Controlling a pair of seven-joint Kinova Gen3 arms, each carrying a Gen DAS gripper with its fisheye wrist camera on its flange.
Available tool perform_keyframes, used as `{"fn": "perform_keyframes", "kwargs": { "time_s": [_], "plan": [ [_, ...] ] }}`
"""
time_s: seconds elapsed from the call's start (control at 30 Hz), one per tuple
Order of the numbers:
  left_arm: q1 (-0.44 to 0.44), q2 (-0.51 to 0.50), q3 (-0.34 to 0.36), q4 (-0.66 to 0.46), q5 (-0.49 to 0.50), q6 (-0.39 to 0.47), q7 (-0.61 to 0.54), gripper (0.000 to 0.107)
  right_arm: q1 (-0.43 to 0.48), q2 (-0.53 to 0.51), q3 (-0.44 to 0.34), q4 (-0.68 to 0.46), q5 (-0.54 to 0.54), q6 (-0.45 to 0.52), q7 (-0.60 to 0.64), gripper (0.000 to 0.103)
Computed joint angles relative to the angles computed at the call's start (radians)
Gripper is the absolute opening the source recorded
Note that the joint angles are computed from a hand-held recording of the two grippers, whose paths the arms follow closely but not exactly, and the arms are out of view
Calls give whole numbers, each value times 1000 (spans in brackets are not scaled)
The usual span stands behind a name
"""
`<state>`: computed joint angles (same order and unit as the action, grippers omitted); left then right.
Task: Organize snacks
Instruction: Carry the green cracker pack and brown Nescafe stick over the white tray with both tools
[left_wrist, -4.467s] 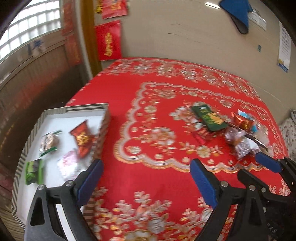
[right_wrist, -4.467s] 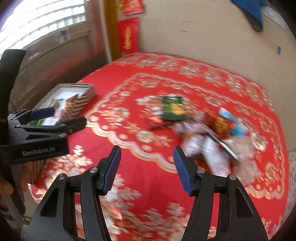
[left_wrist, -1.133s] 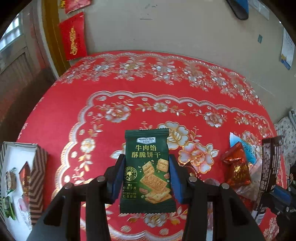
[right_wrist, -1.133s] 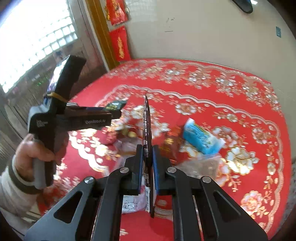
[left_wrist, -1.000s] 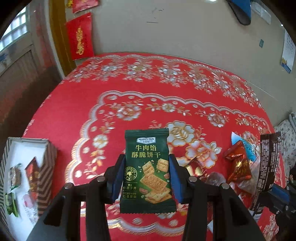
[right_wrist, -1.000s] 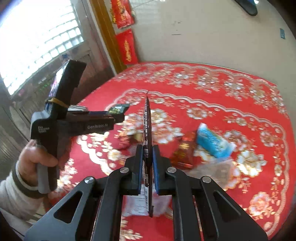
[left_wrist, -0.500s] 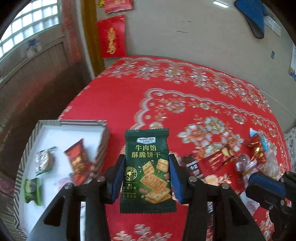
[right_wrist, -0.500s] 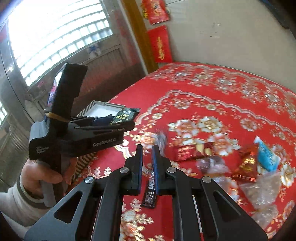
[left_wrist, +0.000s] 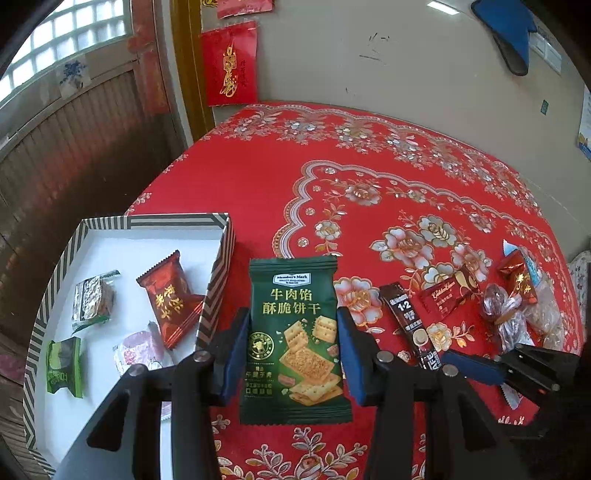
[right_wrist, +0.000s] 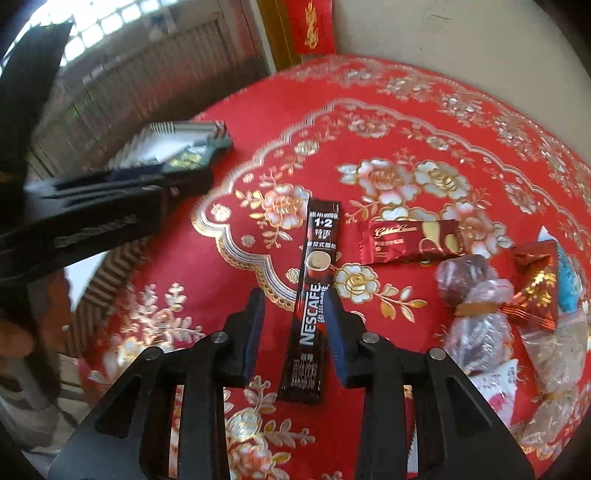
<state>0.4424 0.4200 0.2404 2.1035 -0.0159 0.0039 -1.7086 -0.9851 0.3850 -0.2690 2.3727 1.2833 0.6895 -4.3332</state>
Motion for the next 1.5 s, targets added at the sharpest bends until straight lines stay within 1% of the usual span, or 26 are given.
{"fn": "perform_keyframes", "kwargs": {
  "time_s": [0.07, 0.1, 0.13, 0.17, 0.23, 0.3, 0.33, 0.4, 0.47, 0.53, 0.57, 0.6, 0.63, 0.7, 0.73, 0.8, 0.83, 0.93, 1.0, 1.07, 1.13, 1.17, 1.3, 1.4, 1.43, 1.5],
  "plan": [
    [-13, 2, 9, -3, -2, 5, -1, 48, 37, 24, -27, -10, -5, 12, 25, 32],
    [-22, 1, 13, -1, -2, 3, -1, 48, 60, 36, -61, -16, -4, 36, 26, 30],
    [-26, -1, 14, 1, -2, 0, -1, 48, 92, 46, -106, -15, 6, 56, 13, 17],
    [-30, -2, 15, 1, -3, -1, -2, 48, 124, 47, -145, -8, 27, 67, -6, 17],
    [-51, -5, 30, 4, -4, -3, -3, 48, 147, 46, -186, -4, 31, 92, -18, 17],
    [-69, -7, 45, 8, -6, -6, -5, 48, 155, 41, -189, -1, 23, 93, -13, 17],
    [-77, -6, 54, 9, -8, -6, -6, 48, 150, 36, -173, 3, 27, 80, -17, 18],
    [-91, -5, 71, 12, -11, -5, -9, 48, 164, 29, -167, 4, 33, 59, -27, 22],
    [-96, -2, 78, 12, -13, -2, -12, 48, 200, 34, -168, -2, 42, 22, -6, 35],
    [-98, -2, 80, 12, -12, -1, -13, 48, 211, 25, -174, -14, 21, 24, 41, 46],
    [-101, -1, 83, 12, -12, 0, -14, 48, 202, 23, -161, -20, 5, 18, 60, 50],
    [-94, -1, 78, 13, -10, -1, -13, 48, 180, 22, -131, -32, -19, 14, 88, 50],
    [-96, -1, 79, 13, -10, 0, -14, 48, 167, 20, -118, -44, -53, 22, 123, 50],
    [-103, 0, 83, 12, -11, 3, -16, 48, 147, 48, -120, -90, -132, 86, 201, 37],
    [-115, -1, 93, 12, -12, 4, -19, 48, 136, 64, -122, -107, -163, 117, 241, 21],
    [-126, -6, 99, 19, -12, -4, -21, 48, 154, 48, -153, -113, -199, 130, 274, 20],
    [-128, -9, 99, 24, -11, -7, -20, 48, 149, 47, -150, -110, -201, 130, 266, 20],
    [-153, -25, 116, 44, -16, -24, -23, 48, 74, 34, -124, -91, -186, 170, 193, 20],
    [-159, -41, 115, 62, -20, -43, -20, 48, 39, 15, -140, -88, -182, 215, 145, 20],
    [-152, -56, 97, 79, -25, -65, -17, 48, 32, 6, -152, -99, -181, 239, 136, 20],
    [-151, -69, 85, 94, -33, -84, -11, 48, 12, 2, -139, -112, -174, 255, 132, 20],
    [-160, -76, 84, 103, -39, -94, -8, 48, -3, -4, -116, -119, -161, 245, 133, 20],
    [-171, -97, 57, 129, -60, -128, 5, 48, -108, 2, 23, -162, -148, 216, 167, 20],
    [-203, -103, 53, 142, -87, -145, 15, 48, -189, 13, 133, -187, -119, 177, 174, 20],
    [-217, -103, 54, 144, -96, -148, 19, 48, -206, 15, 166, -196, -111, 157, 184, 20],
    [-237, -101, 48, 147, -111, -156, 25, 48, -218, 19, 198, -212, -99, 131, 201, 20]
  ]
}}
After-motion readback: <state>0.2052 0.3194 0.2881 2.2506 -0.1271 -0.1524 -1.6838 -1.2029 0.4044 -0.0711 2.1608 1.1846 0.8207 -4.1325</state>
